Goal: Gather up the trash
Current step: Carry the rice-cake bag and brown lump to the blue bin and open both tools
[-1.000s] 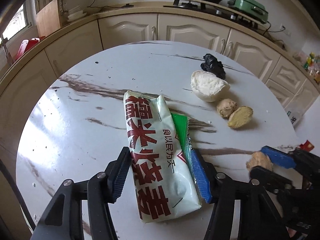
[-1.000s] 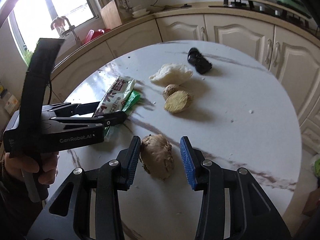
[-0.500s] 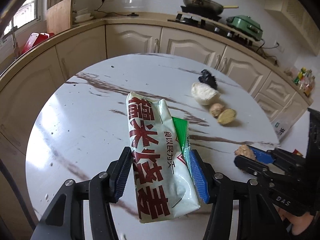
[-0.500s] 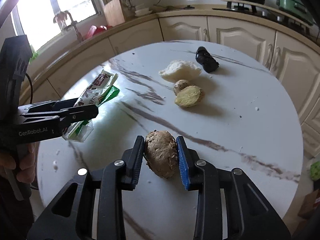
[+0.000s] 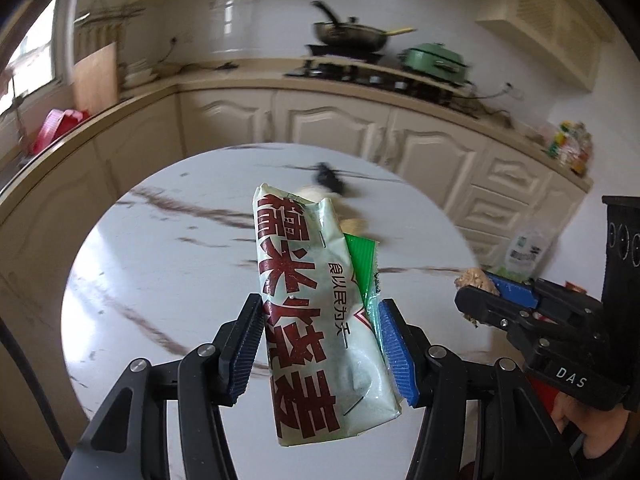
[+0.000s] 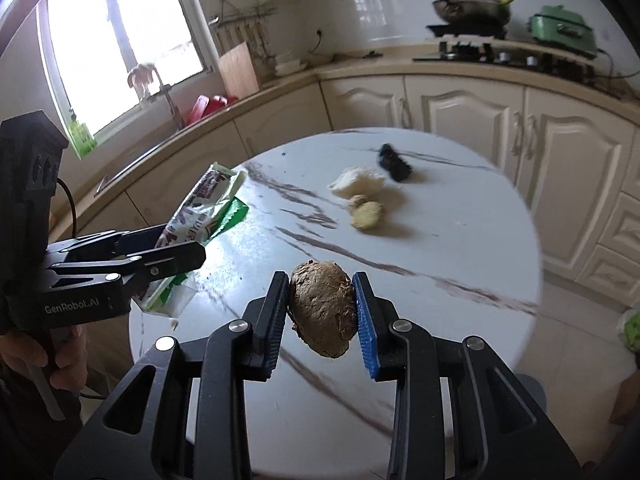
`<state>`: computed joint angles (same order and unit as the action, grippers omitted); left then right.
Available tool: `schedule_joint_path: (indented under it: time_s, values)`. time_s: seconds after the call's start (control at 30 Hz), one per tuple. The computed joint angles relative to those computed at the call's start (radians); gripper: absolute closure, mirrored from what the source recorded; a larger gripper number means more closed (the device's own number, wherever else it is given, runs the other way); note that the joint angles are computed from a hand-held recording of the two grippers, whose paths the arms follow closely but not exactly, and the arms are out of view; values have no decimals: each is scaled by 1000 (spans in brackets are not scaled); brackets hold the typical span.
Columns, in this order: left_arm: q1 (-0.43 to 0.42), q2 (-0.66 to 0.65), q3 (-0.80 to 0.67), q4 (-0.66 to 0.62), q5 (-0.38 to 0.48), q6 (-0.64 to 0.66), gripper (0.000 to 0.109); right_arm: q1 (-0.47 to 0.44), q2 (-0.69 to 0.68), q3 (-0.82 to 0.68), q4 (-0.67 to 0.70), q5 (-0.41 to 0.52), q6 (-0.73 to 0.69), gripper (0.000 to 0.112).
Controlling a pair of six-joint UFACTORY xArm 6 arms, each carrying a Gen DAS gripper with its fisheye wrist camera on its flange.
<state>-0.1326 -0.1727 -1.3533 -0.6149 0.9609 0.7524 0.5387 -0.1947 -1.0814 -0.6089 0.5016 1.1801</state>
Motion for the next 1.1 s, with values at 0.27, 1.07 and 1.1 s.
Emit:
schedule_joint_path:
  time_s: [0.27,1.07,1.1]
  values:
    - [-240,-90,95,62,-23,-47,56,26,-402,308,-117,165,203,82]
    - [-748,748,-652,369,75,-368,51,-478,-1229,1132,481,151,-216,81]
    - [-749,813,-746,375,119,-382,50,-505,-1214,1150,515,123,-252,81]
